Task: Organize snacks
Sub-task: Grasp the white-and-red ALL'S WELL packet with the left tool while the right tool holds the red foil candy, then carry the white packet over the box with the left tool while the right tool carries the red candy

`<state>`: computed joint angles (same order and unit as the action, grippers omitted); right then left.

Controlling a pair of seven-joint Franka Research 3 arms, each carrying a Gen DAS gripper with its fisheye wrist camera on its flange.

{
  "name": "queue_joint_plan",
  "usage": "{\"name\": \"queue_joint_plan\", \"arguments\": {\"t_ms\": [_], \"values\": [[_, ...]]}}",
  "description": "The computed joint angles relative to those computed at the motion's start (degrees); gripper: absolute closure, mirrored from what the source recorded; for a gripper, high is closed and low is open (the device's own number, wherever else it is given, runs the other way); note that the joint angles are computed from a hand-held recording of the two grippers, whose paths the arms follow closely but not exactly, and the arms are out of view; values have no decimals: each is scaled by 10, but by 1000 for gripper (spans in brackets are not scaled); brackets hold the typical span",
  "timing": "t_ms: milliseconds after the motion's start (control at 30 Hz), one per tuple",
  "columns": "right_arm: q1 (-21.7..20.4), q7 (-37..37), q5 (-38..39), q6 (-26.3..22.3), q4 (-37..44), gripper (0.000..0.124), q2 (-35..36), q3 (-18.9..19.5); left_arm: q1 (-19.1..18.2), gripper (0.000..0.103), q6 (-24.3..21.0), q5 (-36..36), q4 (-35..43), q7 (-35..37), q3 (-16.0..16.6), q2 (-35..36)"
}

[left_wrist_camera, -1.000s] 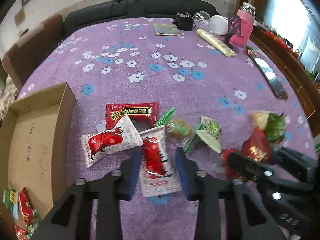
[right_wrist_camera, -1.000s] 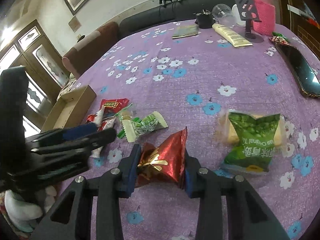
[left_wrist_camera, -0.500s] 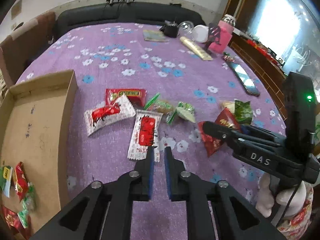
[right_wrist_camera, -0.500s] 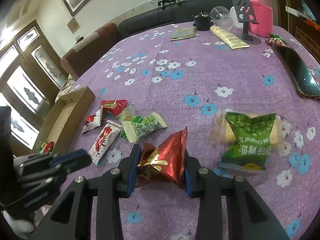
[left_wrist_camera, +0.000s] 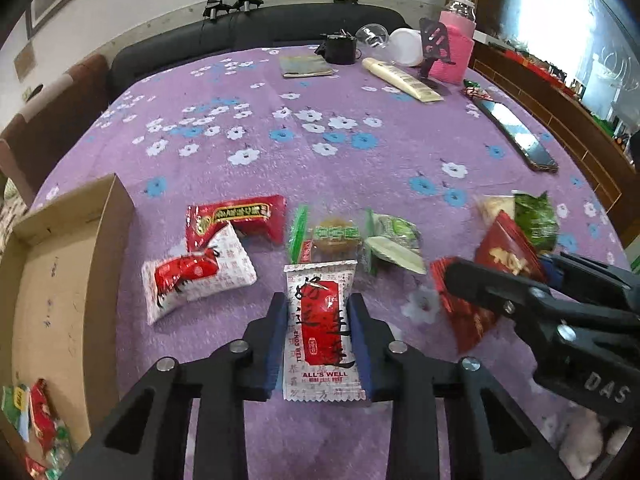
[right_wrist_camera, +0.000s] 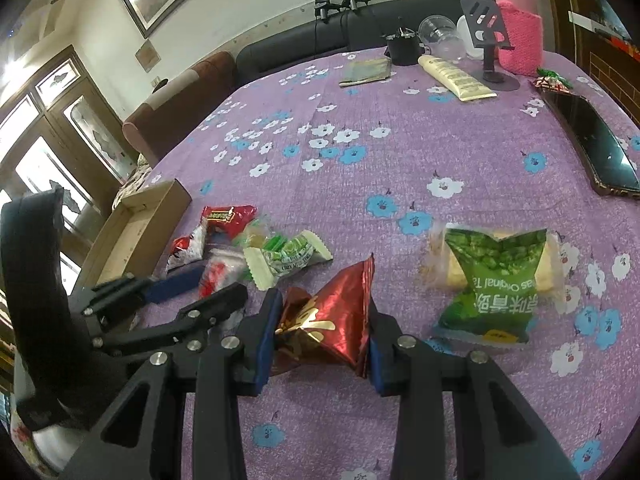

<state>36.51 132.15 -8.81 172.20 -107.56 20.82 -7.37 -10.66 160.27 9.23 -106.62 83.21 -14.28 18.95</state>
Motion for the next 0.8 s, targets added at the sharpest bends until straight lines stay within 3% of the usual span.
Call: {"name": "queue_joint_plan", "arguments": {"t_ms": [133, 200, 333, 400, 467, 533, 567, 633, 767, 800], "values": [[28, 29, -24, 24, -11, 88, -6, -33, 42, 73, 18, -83, -40, 52, -41, -30], [40, 42, -33, 41, -18, 88, -9, -48, 78, 73, 31, -170, -67, 111, -75, -55], [54, 40, -25, 67, -25, 88, -9, -63, 107, 73, 45, -315, -103, 211, -101, -98], [68, 38, -19, 73, -27, 88, -8, -77, 127, 73, 42, -423, -119, 289, -114, -124], [72, 31, -9, 69, -27, 88, -9, -80, 135, 73, 40, -513, -131, 357, -113, -144], [56, 16, 11, 78, -35, 88, -15, -59, 135, 73, 28, -582, -136, 412, -102, -158], [66, 16, 15, 80, -36, 88, -15, -69, 135, 73, 26, -623, -143, 449, -95, -170], [94, 32, 15, 73, -35, 88, -14, -99, 128, 73, 24, -649, -154, 475, -77, -187], [32, 7, 60, 10, -8, 88, -11, -29, 110, 73, 27, -642, -188, 476, -41, -226], [34, 19, 41, -18, 6, 88, -12, -35, 106, 73, 25, -632, -197, 464, -33, -235]]}}
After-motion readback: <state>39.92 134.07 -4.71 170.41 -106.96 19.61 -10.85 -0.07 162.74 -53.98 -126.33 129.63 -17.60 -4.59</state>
